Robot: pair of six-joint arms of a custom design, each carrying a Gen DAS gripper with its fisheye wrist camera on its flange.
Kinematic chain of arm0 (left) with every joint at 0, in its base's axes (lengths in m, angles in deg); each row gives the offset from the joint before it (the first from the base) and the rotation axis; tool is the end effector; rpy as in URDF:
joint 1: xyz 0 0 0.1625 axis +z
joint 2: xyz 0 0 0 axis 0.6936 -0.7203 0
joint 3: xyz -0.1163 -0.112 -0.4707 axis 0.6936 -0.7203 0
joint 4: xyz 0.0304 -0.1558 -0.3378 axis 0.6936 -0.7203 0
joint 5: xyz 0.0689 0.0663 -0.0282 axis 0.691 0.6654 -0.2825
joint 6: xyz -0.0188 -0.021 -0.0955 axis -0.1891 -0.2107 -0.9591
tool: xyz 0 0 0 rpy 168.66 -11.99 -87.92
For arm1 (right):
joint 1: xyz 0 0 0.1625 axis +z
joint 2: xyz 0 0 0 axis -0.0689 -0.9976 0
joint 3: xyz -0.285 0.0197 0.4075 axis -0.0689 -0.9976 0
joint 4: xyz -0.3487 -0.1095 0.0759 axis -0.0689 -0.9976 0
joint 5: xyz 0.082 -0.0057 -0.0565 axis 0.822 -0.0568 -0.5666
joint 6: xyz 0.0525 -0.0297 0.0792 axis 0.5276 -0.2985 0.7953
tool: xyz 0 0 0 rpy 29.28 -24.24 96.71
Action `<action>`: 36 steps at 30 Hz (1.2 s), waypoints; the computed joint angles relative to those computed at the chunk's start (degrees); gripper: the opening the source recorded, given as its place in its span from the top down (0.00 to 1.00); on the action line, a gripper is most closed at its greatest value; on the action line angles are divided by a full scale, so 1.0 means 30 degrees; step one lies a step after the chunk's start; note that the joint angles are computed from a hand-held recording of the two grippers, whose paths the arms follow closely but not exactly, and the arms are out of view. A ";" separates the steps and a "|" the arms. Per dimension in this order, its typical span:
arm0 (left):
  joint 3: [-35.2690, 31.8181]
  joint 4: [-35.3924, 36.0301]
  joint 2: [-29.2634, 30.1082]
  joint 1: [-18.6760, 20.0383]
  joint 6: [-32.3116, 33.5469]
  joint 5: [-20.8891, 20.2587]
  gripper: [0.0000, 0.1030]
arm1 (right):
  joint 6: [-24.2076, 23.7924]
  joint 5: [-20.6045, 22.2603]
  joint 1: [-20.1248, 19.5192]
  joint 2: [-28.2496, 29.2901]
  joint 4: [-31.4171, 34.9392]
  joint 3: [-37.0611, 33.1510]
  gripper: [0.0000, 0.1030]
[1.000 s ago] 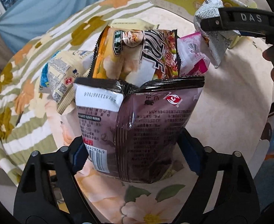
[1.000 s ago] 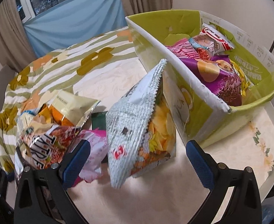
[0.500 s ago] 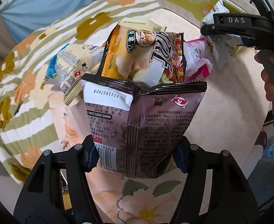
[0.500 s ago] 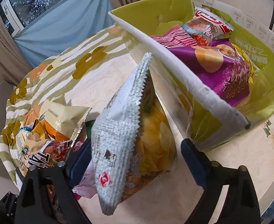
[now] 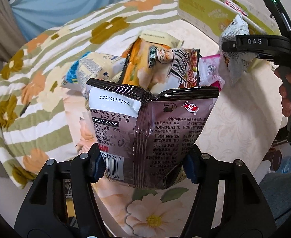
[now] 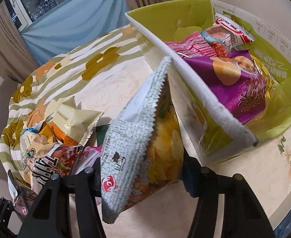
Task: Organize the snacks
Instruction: 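Grasp the brown bag with the left tool while the right grasps the white-grey bag, then carry the brown bag and white-grey bag over the yellow box with both tools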
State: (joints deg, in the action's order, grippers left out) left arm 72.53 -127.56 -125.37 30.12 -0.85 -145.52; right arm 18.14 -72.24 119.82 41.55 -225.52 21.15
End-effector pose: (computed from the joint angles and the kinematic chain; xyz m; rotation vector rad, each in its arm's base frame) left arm -0.0203 -0.7546 0.3804 1.1243 2.2423 -0.1895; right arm 0.4020 -0.7152 -0.0116 -0.4667 -2.2371 0.9645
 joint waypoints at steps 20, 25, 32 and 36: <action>-0.1871 0.0692 -0.0894 -0.1069 -0.1430 -0.2107 0.43 | -0.3383 0.0021 0.2184 -0.1469 -0.2590 0.0900 0.49; -0.2348 -0.0089 -0.0445 -0.1835 -0.1614 -0.1990 0.43 | -0.4453 0.0245 0.2484 -0.2533 -0.3731 0.1690 0.49; -0.3179 -0.0406 0.0703 -0.3230 -0.2832 -0.2113 0.43 | -0.6889 0.0799 0.1945 -0.4186 -0.5389 0.2934 0.49; -0.3773 -0.0772 0.1952 -0.4246 -0.4202 -0.1947 0.43 | -0.8441 0.1734 0.1173 -0.5363 -0.6020 0.3864 0.49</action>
State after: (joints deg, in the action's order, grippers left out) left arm 61.21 -129.87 -119.52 17.38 -13.46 -151.36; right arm -7.19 -67.03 123.34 25.46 -243.58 32.75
